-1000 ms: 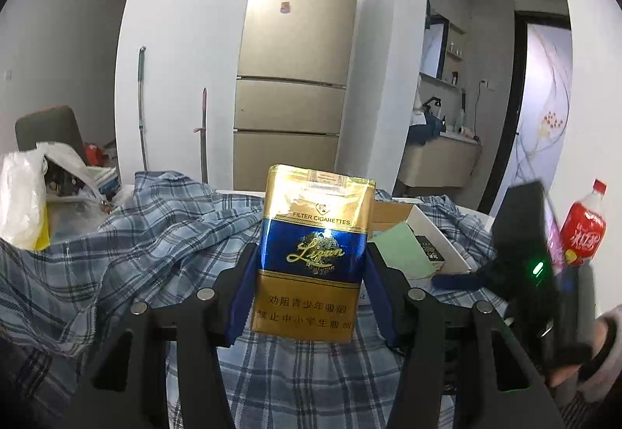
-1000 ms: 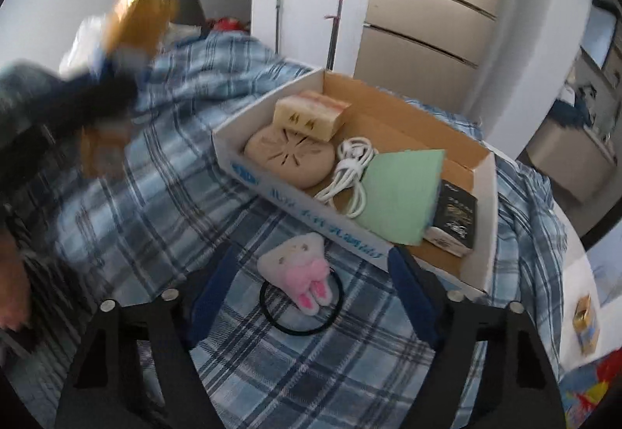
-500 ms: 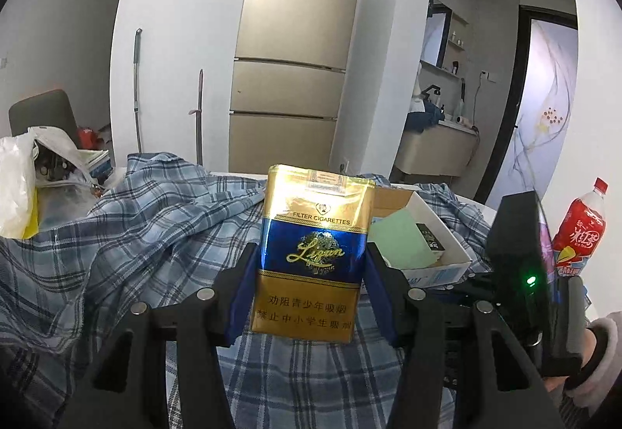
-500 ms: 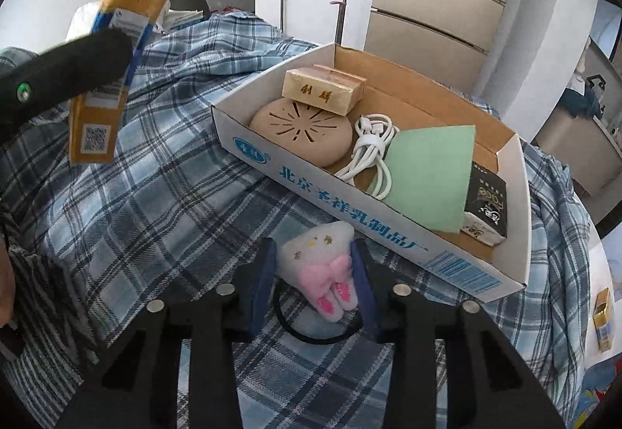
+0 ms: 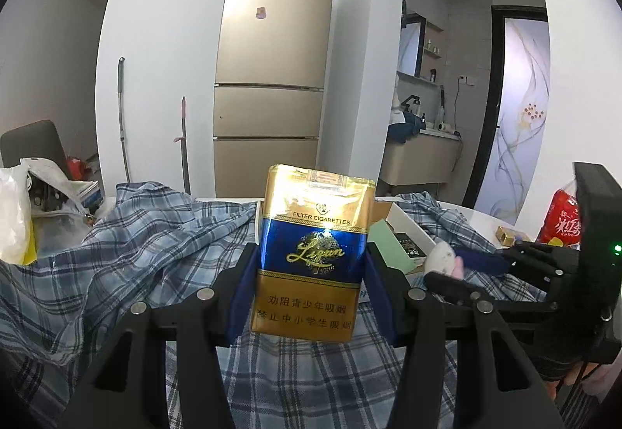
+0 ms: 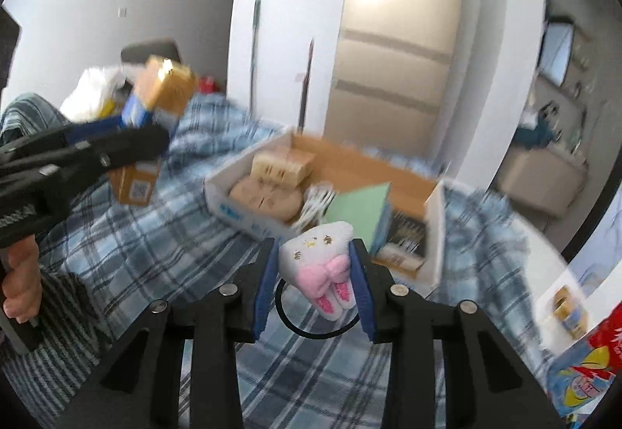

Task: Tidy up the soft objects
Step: 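Carry the Liqun pack and bunny toy over the box and lower them inside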

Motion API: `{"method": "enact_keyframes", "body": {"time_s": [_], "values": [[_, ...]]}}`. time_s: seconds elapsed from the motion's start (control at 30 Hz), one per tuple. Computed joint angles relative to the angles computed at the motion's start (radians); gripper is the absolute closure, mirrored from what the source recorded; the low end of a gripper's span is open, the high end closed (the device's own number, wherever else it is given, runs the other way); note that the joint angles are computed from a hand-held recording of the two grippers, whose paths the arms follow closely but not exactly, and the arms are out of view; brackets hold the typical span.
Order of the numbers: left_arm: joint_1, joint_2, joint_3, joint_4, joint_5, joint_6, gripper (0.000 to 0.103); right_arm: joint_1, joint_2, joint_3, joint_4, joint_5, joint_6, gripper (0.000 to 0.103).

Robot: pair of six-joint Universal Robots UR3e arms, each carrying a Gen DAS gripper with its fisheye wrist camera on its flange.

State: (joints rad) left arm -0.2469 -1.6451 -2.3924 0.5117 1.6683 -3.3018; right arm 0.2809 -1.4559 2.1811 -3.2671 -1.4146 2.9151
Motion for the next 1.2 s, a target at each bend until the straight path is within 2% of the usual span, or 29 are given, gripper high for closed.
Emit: {"method": "enact_keyframes", "body": {"time_s": [0.07, 0.2, 0.4, 0.5, 0.73, 0.87, 1.07, 1.2], "values": [[0.003, 0.004, -0.003, -0.001, -0.001, -0.004, 0.048, -0.012, -0.002, 0.039, -0.082, 0.014, 0.015, 0.067], [-0.005, 0.009, -0.003, 0.001, 0.012, -0.003, 0.048, -0.047, -0.023, 0.067, -0.123, 0.065, 0.026, 0.067], [-0.187, 0.045, 0.091, -0.067, 0.222, 0.092, 0.048, -0.081, -0.095, 0.097, -0.148, 0.101, 0.045, 0.067], [-0.213, 0.104, 0.166, -0.189, 0.189, 0.107, 0.048, -0.099, -0.129, 0.067, -0.117, 0.120, 0.049, 0.067], [-0.202, 0.073, 0.450, -0.425, 0.180, 0.086, 0.048, -0.156, -0.165, -0.166, 0.146, 0.175, 0.115, 0.066], [-0.196, -0.070, 0.678, -0.536, 0.270, 0.034, 0.048, -0.160, -0.079, -0.328, 0.206, 0.140, 0.150, 0.066], [-0.119, -0.267, 0.938, -0.681, 0.146, 0.009, 0.048, -0.164, 0.121, -0.624, 0.364, 0.076, 0.202, 0.066], [-0.121, -0.366, 1.027, -0.739, 0.149, 0.009, 0.048, -0.183, 0.214, -0.664, 0.360, 0.069, 0.219, 0.066]]}}
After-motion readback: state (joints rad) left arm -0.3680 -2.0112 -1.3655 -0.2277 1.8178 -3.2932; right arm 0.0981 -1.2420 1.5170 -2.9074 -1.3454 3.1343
